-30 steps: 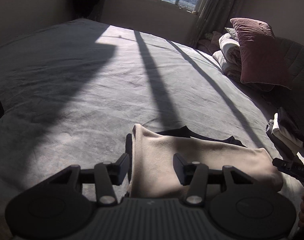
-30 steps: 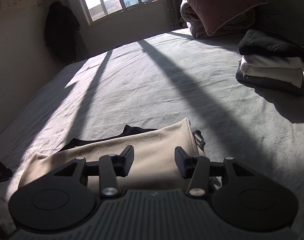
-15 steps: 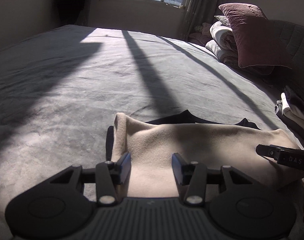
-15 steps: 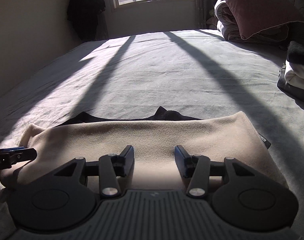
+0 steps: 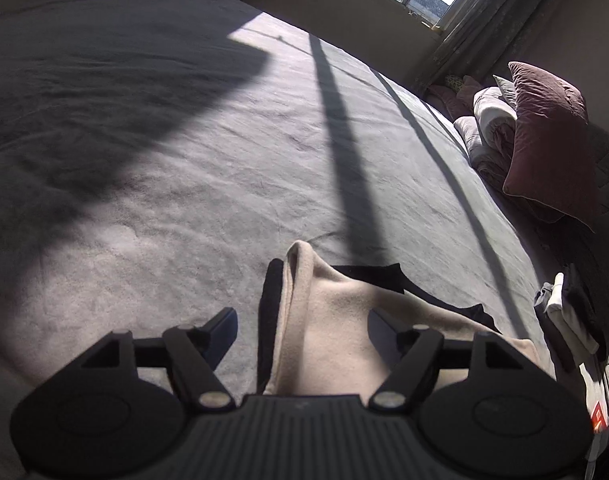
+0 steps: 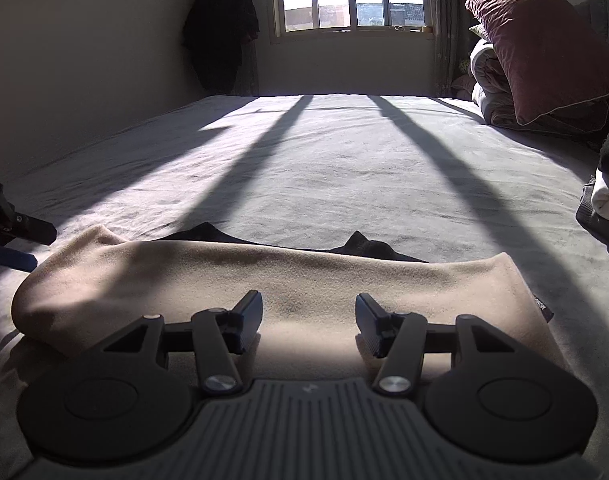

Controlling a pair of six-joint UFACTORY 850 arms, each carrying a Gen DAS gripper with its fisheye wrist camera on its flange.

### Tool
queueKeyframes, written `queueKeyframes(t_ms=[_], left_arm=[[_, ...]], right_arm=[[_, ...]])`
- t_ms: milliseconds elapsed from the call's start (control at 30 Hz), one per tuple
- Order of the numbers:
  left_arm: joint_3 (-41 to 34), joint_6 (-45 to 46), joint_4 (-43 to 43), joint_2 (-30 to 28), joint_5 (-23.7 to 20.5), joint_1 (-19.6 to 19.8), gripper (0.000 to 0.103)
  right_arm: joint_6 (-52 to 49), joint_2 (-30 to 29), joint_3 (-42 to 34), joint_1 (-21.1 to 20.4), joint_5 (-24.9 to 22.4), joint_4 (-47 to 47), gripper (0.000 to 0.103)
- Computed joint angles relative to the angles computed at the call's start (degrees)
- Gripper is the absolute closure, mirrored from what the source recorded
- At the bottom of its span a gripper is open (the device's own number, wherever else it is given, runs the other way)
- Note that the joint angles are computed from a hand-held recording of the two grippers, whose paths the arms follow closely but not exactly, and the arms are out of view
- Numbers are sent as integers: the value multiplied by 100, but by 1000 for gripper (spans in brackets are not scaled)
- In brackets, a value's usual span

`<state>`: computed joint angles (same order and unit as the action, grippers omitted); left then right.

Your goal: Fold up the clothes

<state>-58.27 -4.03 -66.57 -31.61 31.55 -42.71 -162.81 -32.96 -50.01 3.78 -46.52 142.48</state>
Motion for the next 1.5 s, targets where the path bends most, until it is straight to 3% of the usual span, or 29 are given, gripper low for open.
queueKeyframes(t_ms=[100, 333, 500, 567, 767, 933, 1033, 1267, 1500], left_arm=[[168, -1094, 873, 47, -370, 189, 30], [337, -3465, 2856, -35, -575, 400, 34], [232, -3427, 2860, -142, -648, 370, 34], [191, -3372, 2857, -152, -728, 383, 34], [6, -2291, 2076, -183, -1092, 377, 45], [23, -2674, 2466, -198, -1163, 421, 68], [-11, -2160, 1878, -150, -1186, 370, 81], [-396, 916, -919, 69, -934, 60, 85], [-927, 1969, -1226, 180, -605, -259, 85]], right_arm=[[217, -12, -23, -33, -56, -207, 47], [688, 21, -1, -162, -273, -755, 50], [998, 50, -13, -168, -274, -1128, 72], [1072, 46, -19, -151, -256, -1222, 76], [1112, 92, 36, -61, -263, -1466, 84], [919, 87, 54, 64, -5, -1354, 85], [828, 79, 70, 118, 151, -1257, 85], [1011, 25, -40, 135, 366, -1405, 86], [2038, -4, -191, -30, 292, -2086, 83]])
